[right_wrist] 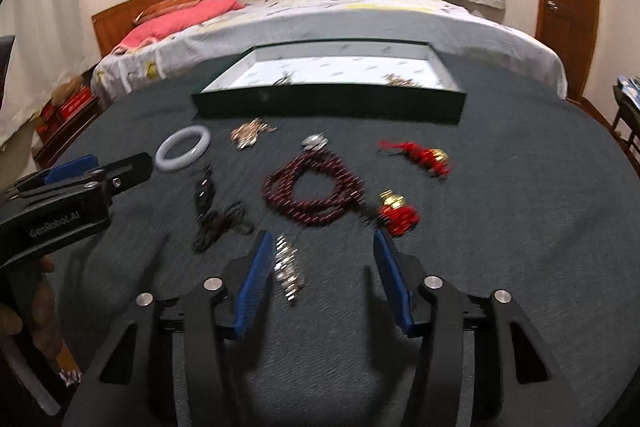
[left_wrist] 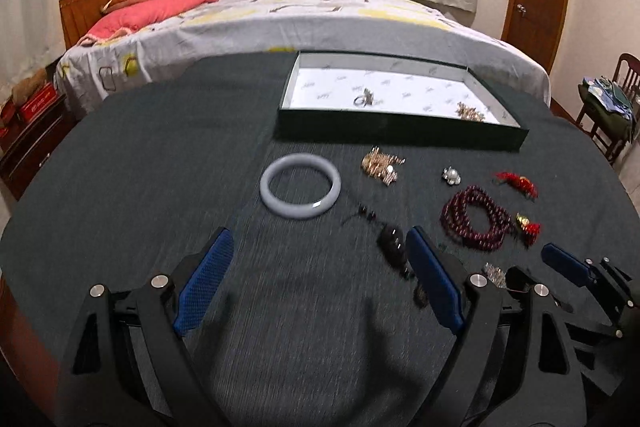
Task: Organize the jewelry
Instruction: 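Withdraw the left tool while the right tool grasps the long rhinestone brooch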
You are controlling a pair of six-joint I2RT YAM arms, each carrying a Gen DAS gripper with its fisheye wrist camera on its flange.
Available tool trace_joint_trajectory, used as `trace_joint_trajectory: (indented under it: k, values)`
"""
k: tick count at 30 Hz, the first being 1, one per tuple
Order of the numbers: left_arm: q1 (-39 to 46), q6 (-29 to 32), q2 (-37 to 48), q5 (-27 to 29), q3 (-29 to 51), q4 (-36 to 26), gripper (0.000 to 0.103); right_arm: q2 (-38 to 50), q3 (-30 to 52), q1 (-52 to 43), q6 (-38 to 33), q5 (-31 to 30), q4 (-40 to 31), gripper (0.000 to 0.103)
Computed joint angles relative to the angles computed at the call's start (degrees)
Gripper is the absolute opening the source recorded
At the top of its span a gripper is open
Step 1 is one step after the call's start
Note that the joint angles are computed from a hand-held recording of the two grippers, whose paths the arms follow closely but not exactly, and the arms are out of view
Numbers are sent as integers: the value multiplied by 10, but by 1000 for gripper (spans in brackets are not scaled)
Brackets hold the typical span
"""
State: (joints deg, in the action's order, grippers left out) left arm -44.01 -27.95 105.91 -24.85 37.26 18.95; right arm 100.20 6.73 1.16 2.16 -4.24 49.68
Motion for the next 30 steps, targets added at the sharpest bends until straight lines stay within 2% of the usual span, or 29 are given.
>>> trace_joint_trajectory:
  k: [9,14,16,23,25,30]
  values:
    - [-2,-1,5,0,-7,6,86,28,20,21,-3,17,-17,38]
    - [-3,-6,18,6,1,2,86,37,23,30,-13,16,-21,18]
    - [-6,-6,24,7,3,3,86,31,23,26,-14,10,-30,13]
    - [-7,-14,55,25,36,-14,84,10,19,-22,-24,-17,-43,13]
    - [-4,-15,68,36,52,-22,78,6,19,-39,-28,-28,-47,13]
    - [0,-17,104,53,99,-46,74,11,21,-70,-36,-51,-47,13]
